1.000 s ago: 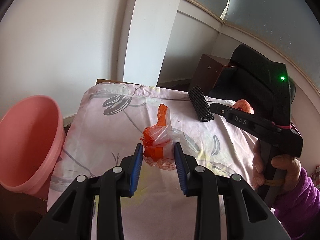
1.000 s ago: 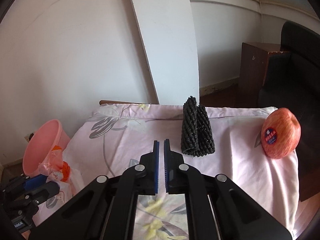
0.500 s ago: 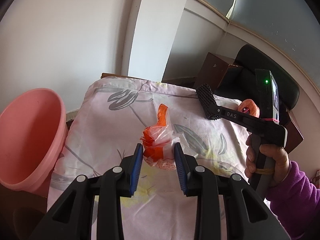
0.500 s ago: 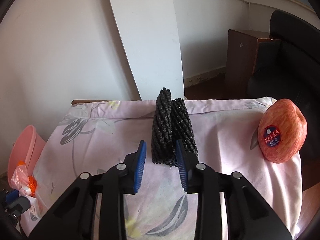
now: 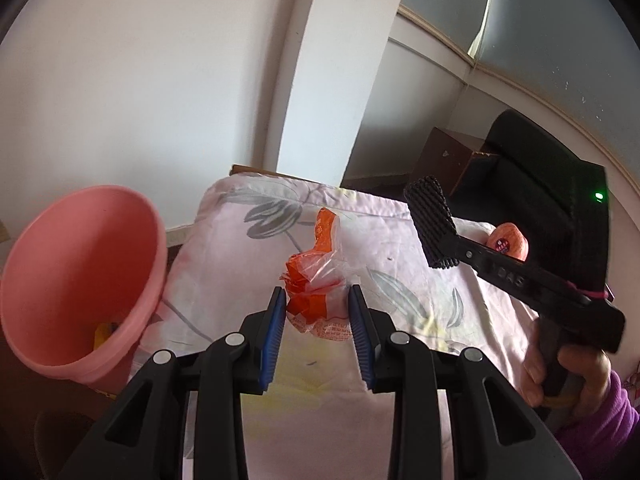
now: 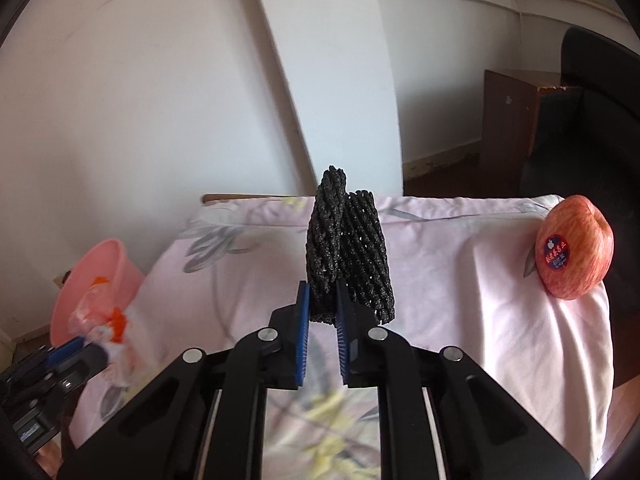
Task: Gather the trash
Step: 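Carry the orange bag and black foam nets in both tools over the pink basin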
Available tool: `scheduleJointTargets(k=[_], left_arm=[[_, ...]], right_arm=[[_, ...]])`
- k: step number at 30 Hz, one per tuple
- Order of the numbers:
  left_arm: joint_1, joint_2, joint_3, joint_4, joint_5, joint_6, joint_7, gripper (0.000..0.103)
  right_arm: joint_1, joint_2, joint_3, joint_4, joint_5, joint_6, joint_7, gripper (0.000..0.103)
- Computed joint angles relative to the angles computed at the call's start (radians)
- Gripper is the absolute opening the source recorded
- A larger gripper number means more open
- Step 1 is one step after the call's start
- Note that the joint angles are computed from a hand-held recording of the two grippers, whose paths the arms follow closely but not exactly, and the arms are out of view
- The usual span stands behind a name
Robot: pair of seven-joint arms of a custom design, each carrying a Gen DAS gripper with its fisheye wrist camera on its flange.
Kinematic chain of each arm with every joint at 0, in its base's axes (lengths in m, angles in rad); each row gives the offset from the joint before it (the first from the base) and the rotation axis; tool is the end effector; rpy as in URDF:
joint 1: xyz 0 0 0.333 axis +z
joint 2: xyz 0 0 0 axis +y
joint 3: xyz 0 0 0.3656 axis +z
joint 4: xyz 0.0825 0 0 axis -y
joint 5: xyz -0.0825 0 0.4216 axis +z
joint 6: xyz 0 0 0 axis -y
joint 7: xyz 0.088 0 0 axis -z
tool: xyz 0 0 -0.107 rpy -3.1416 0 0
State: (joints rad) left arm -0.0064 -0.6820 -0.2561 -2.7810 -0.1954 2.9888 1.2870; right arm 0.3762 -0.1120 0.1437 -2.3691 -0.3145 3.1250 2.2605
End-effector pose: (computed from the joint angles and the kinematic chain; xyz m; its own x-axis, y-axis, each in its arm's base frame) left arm 0.3688 -0.0943 0.5211 0.0755 -0.9719 0.2231 -0.6375 -0.2191 -0.7387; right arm 0.4679 0.3010 0.4958 0.2547 -0.9310 -0.2615 -0.6973 0.0106 -0.7167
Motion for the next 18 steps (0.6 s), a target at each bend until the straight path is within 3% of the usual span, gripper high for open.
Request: scheduleJointTargets(k=[13,18], left_arm=[[0.139,-0.131,-0.058,-0.04,0.06,-0.061,-0.091,0.031],[0.184,-0.177,-0.054,-0.053,0.087,-0.096,-0.129,0.031]], right_arm=[[0.148,-0.029,-0.004,0.018,0.098,0.007,-0.143,0.013],[0.199,-0.003,-0.004,0.056,0.149,0.002,-0.218,0.013]])
